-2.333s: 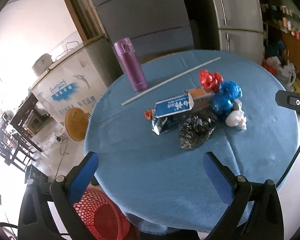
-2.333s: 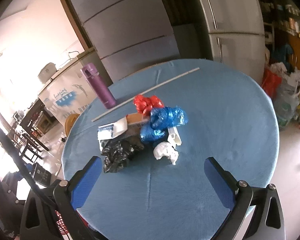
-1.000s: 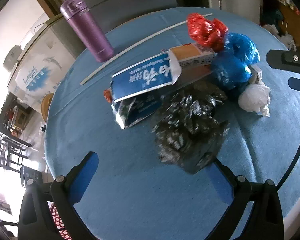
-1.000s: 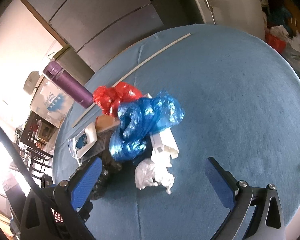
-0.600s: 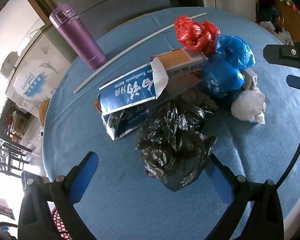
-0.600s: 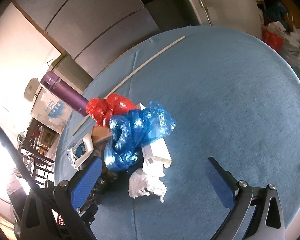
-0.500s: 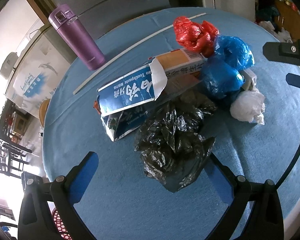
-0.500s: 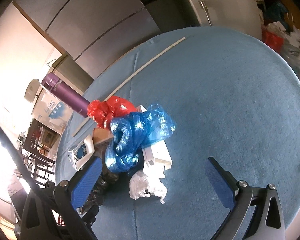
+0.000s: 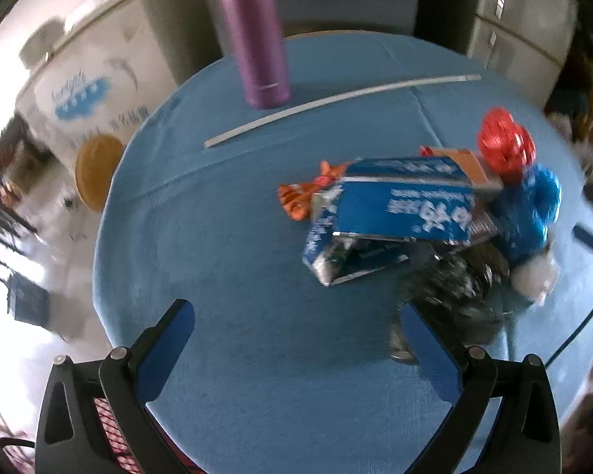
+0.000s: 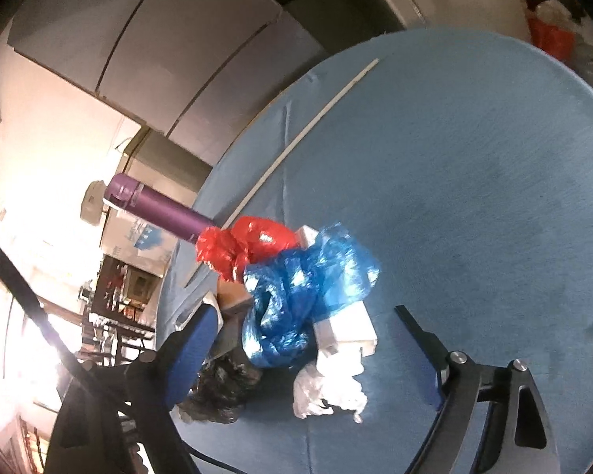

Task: Collect trash
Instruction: 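Grasp the blue toothpaste box with the left tool while the right tool grasps the blue plastic bag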

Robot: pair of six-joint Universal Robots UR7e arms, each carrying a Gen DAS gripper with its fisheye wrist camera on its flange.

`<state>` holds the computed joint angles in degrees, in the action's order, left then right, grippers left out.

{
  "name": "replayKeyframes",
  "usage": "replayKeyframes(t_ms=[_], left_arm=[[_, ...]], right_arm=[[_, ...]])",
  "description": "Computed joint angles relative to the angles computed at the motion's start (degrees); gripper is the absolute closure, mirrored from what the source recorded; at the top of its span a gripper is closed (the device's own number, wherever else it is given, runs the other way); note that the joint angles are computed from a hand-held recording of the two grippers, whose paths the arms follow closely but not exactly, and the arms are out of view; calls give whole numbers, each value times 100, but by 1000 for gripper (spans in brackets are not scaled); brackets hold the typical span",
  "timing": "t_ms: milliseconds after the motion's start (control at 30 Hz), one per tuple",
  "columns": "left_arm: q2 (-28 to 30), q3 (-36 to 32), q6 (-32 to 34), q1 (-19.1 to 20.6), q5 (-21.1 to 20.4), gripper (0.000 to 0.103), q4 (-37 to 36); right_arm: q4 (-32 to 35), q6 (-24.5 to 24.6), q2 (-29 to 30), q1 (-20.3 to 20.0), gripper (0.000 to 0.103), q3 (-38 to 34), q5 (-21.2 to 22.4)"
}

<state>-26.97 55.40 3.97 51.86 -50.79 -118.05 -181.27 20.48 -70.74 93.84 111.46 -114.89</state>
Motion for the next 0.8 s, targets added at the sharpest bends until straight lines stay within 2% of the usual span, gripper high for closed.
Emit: replayKeyframes(t_ms=[100, 233, 300, 367, 500, 600, 667, 800], left_arm=[[-57, -143, -100, 105, -238, 0, 228], [-18, -298, -223, 179, -270, 0, 323], [112, -542, -155, 204, -397, 0, 353], [314, -931, -9, 228, -585, 0, 453], [710, -1629, 188, 183, -1075, 0, 671], [1142, -2283, 343, 146, -1260, 0, 893], [1559, -2971, 305, 135, -1199, 0, 1429], [1908, -3463, 270, 159, -1278, 0, 1786]], right_arm=[[62, -4, 131, -12, 13, -121, 22], [34, 86, 359, -27, 13, -366, -61], [118, 212, 418, -107, 13, -472, 141], [234, 365, 515, -130, 14, -602, 96], [415, 663, 642, -197, 48, -728, 126], [195, 545, 731, -132, 59, -734, -71], [142, 464, 755, -87, 63, -736, -161], [-12, 394, 726, -51, 66, -632, -194]])
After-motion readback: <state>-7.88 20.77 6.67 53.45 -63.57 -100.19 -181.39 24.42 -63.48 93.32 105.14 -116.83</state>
